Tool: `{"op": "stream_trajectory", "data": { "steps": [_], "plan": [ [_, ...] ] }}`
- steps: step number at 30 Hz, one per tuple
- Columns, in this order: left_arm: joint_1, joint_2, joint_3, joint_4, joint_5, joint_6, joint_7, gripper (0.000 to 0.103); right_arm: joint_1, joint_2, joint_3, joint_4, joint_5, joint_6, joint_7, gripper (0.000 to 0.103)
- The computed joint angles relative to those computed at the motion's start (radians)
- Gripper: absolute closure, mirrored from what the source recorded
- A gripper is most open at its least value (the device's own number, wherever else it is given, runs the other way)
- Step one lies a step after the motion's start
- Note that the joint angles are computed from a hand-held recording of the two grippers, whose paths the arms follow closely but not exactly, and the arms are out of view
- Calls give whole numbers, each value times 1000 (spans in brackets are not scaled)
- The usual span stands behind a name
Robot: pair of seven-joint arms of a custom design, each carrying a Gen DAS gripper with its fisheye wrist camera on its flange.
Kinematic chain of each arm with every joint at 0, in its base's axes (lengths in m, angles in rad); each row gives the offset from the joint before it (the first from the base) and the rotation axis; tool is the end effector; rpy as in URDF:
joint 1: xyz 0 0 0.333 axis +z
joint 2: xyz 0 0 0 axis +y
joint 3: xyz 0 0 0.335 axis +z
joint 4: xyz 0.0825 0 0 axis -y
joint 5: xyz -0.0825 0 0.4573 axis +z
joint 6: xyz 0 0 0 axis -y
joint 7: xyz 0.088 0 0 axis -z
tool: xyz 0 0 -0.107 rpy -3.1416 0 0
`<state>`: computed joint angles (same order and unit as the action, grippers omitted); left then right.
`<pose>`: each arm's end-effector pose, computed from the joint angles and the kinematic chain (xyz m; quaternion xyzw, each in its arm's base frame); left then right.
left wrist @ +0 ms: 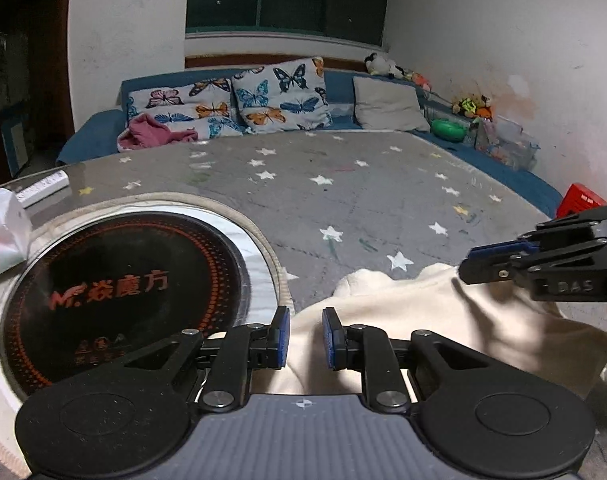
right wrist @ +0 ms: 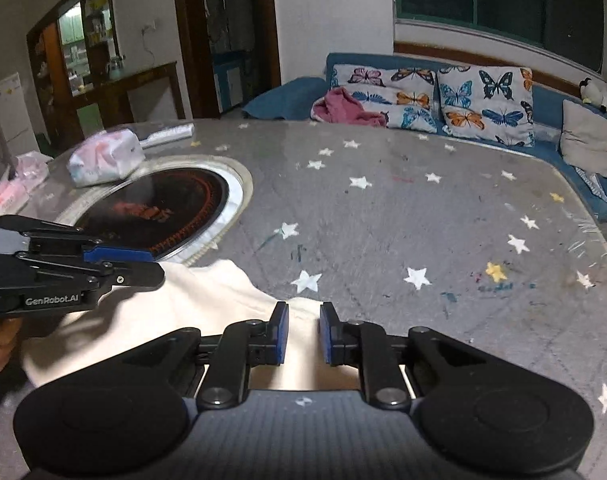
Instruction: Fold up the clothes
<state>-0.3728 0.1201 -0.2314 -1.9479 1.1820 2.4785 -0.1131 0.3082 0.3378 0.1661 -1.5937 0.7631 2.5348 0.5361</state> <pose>0.5646 -0.3885 0.4474 -0.7076 0.5446 -0.3096 0.3269 0.7022 0.3334 0.4991 -0.8683 0.2669 -0.0852 0.4094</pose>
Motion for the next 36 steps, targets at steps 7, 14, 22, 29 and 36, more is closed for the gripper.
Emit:
{"op": "stream_trajectory", "data": {
  "steps": [7, 14, 22, 29, 36],
  "plan": [
    [-15, -73, -31, -75, 22, -32, -48, 83, -37, -159, -4, -186, 124, -23, -157, 87],
    [-20, -84, -53, -102, 5, -72, -68, 82, -23, -254, -47, -327, 178, 20, -205, 87],
    [-34, -115, -71, -120, -17, -119, -98, 83, -18, -295, -61, -372, 268, 50, -266, 88],
    [-56, -114, -93, -113, -49, -155, -98, 74, -2, -317, -68, -412, 277, 37, -304, 87],
    [-73, -106, -98, -98, -106, -203, -76, 68, 12, -344, -69, -428, 321, 33, -358, 81]
  ]
}}
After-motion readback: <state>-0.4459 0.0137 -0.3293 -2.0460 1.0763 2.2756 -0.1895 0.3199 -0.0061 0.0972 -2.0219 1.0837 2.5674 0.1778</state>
